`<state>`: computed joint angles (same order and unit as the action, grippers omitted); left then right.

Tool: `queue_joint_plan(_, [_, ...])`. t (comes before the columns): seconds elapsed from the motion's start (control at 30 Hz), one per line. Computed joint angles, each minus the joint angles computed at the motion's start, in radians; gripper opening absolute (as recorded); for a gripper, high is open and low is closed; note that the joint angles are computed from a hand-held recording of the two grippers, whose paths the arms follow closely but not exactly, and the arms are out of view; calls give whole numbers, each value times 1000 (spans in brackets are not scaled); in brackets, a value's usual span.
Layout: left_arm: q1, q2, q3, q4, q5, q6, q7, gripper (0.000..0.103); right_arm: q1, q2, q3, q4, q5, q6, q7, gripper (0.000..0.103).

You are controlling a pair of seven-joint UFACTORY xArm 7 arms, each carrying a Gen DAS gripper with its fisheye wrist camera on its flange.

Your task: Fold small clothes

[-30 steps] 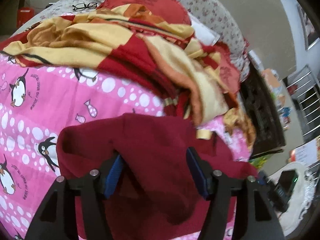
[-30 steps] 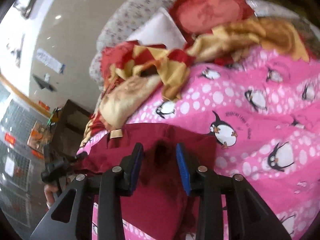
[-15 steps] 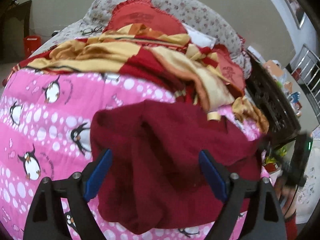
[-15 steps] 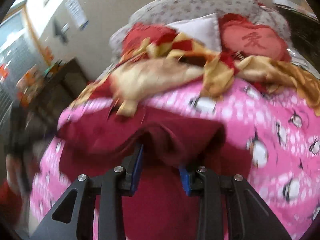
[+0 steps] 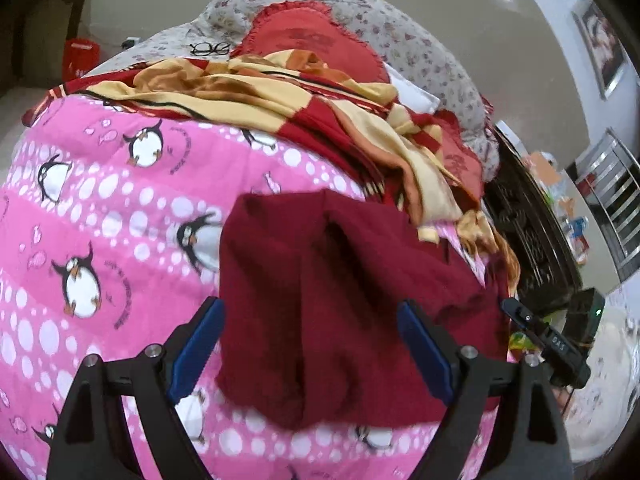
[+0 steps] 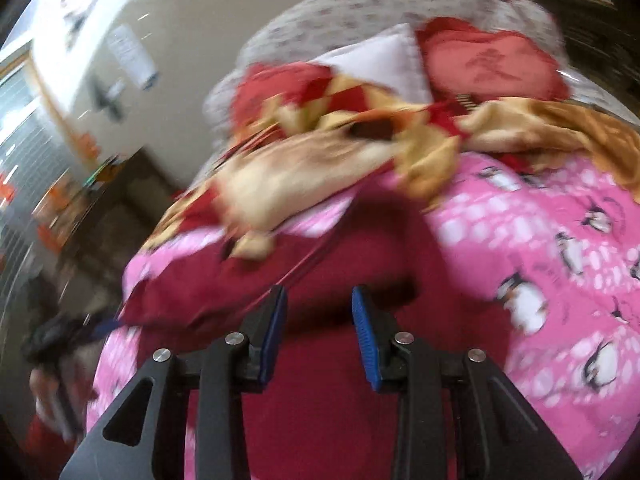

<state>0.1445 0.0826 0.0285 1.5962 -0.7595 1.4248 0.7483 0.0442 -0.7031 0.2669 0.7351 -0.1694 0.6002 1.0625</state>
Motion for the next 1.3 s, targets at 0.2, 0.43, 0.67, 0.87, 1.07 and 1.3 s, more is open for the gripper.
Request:
queue_joint_plan(0.2, [-9,-109,25,-179,89,-1,148,91,112,250,26,135,1,-57,-147,49])
queue_joint_plan(0.43, [-36,-131,40,-234,122,-30,152,90,48,631,41,528,-318,8,94,49])
queue_joint_plan(0.67, [-34,-113,47,-207,61,-27,193,90,122,482,-70,361,-193,-138,162,49])
queue_joint_plan(0.87, [-43,-121,36,-225,43,-67,219,90,146,103,36,73,-151,102,201,50])
queue_joint_plan(1.07, [-69,-125,22,-235,73,-94,258,64,170,-224,118,-82,-60,357,268,50])
queue_joint_plan(1.3, [-83,-129,20,-240,101,-112,279,34,166,-352,139,-165,15,401,319,52])
